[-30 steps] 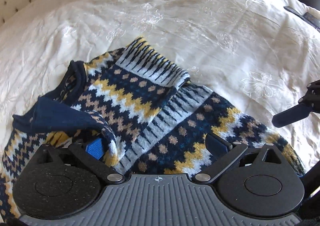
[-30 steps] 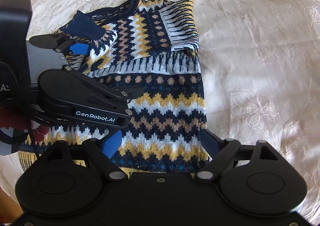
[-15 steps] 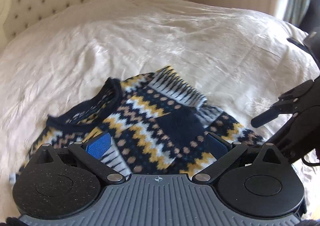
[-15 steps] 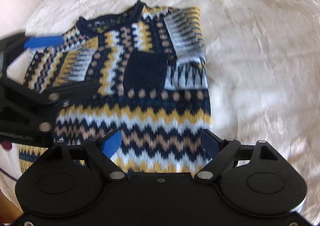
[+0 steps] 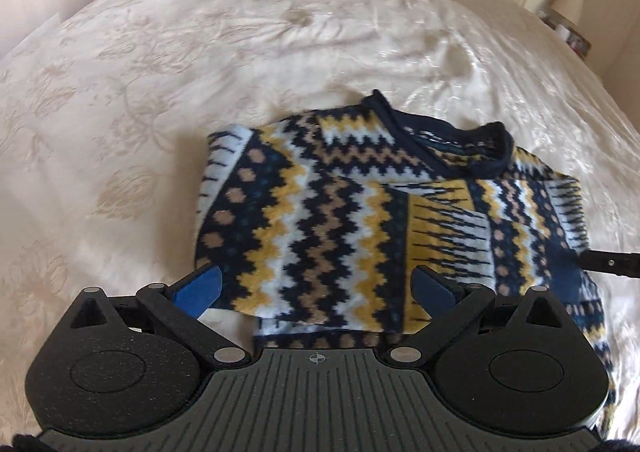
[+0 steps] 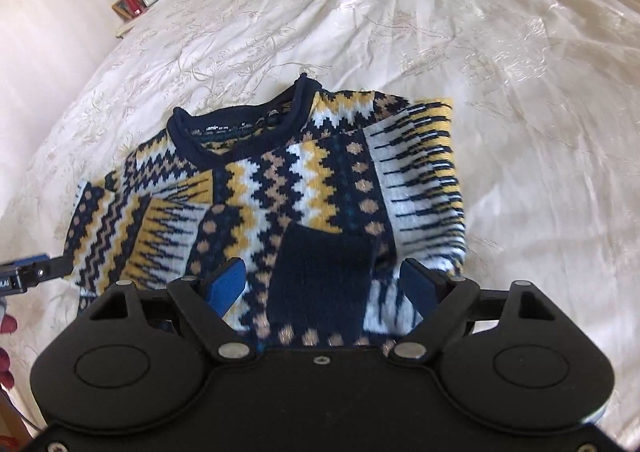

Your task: Fold small clothes

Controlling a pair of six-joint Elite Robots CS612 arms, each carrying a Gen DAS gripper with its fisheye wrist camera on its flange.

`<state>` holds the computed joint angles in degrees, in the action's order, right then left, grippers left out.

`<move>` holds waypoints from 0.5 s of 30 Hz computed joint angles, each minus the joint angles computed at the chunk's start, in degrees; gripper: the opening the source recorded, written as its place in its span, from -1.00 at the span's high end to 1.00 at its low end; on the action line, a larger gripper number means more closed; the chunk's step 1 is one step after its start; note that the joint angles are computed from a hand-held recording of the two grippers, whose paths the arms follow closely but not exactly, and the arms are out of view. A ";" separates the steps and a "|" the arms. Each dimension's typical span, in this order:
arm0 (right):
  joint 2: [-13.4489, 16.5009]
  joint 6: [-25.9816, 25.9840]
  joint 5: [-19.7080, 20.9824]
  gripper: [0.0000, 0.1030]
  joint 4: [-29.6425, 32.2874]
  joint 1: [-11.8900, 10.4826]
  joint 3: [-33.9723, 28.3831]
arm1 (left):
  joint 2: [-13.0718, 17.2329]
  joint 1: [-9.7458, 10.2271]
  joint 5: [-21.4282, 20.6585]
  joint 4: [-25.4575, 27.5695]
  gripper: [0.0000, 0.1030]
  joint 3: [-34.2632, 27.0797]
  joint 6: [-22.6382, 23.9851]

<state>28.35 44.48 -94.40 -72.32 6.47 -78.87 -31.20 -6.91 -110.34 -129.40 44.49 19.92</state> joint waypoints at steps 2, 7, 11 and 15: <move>0.21 0.81 0.94 -0.57 -0.59 -0.38 0.47 | 0.48 0.24 1.02 0.64 -0.99 -0.96 -1.82; 0.62 2.66 3.88 -0.36 -0.29 -1.26 1.33 | 1.40 0.70 1.92 1.96 -0.99 -2.68 -5.35; -0.09 3.71 4.36 0.50 1.56 -1.37 2.35 | 1.80 0.72 2.99 2.42 -0.99 -3.42 -5.86; -1.33 1.68 5.73 0.73 -0.93 -1.45 2.73 | 2.44 0.71 3.21 2.87 -0.99 -4.79 -6.04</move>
<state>27.02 46.16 -88.68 -73.25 5.01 -76.14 -28.76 -6.20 -107.13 -126.53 39.70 13.88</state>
